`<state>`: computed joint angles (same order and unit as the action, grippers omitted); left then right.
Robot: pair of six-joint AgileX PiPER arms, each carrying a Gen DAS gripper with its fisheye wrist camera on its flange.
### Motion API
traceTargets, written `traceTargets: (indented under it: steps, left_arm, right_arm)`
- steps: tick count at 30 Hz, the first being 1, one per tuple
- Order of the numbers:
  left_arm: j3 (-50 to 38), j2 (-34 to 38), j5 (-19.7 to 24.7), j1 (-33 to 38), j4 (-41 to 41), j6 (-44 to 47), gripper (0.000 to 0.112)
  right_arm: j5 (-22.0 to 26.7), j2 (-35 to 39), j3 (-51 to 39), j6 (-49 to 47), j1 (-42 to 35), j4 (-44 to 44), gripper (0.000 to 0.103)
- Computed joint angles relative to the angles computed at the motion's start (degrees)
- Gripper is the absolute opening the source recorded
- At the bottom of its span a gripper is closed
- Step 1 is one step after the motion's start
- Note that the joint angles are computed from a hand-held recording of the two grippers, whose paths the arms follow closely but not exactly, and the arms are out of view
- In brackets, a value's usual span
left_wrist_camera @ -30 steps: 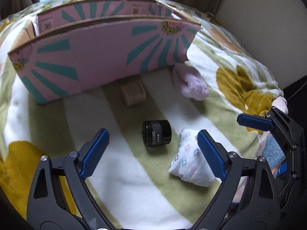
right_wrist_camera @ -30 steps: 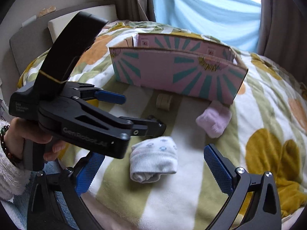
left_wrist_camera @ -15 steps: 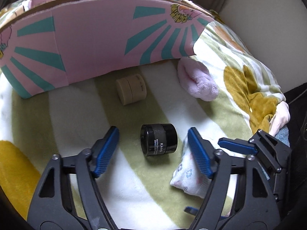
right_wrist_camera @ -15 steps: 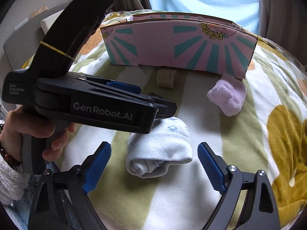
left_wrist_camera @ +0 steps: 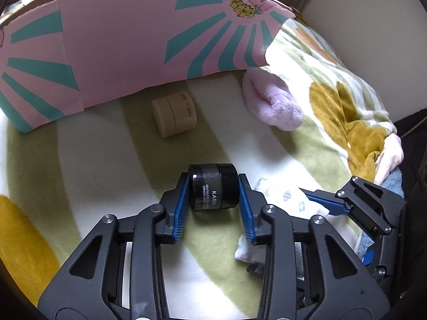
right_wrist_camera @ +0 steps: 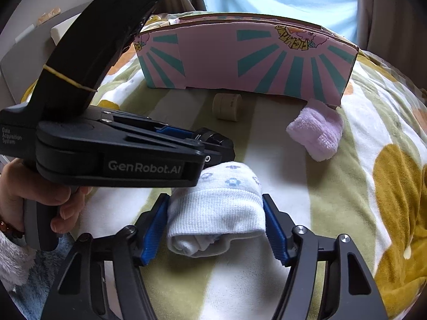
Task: Organize objects
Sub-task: 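Grasp the black jar with the left tool while the right tool grasps the white sock, then carry the black jar and white sock over the pink box and lower them inside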
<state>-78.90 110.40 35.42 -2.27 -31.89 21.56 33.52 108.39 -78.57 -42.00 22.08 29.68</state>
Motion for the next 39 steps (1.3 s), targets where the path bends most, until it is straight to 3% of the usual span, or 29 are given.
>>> traceTargets:
  steps: [22, 39]
  left_arm:
    - [1.42, -2.58, 1.96, 2.27, -5.03, 3.23, 0.028]
    - [0.26, -10.55, 5.13, 4.59, -3.43, 0.43, 0.028]
  right_arm:
    - [0.65, 0.16, -1.69, 2.71, 0.53, -0.03, 0.06]
    - [6.95, -4.57, -5.33, 4.36, -2.33, 1.66, 0.06]
